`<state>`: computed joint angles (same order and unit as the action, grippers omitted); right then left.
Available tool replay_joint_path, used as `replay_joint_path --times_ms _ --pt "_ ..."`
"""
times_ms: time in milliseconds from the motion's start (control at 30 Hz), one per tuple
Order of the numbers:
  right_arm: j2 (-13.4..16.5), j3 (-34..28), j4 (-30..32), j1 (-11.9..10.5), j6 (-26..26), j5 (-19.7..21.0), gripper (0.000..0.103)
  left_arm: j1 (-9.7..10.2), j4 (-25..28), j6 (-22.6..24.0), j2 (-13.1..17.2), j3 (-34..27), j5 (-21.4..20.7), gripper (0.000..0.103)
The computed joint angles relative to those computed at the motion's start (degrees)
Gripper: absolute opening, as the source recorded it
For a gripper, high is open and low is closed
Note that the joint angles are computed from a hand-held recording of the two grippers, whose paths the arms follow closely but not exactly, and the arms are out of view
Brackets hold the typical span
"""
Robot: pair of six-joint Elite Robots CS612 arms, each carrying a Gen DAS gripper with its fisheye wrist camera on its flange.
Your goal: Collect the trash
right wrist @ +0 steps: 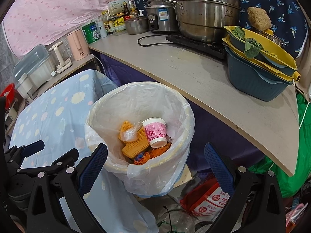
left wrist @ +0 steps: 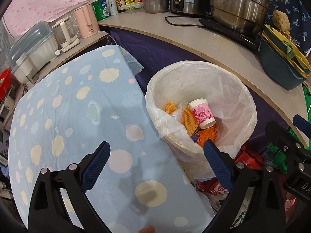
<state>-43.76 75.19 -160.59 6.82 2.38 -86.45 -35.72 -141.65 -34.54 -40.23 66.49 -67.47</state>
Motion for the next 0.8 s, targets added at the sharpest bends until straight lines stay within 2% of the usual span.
replay_joint_path --times_ms 800 --pt "-0.86 -0.04 0.41 -0.93 -1.67 1.03 0.096 -0.82 3.07 -0.15 0.2 -1.97 2.49 0.092"
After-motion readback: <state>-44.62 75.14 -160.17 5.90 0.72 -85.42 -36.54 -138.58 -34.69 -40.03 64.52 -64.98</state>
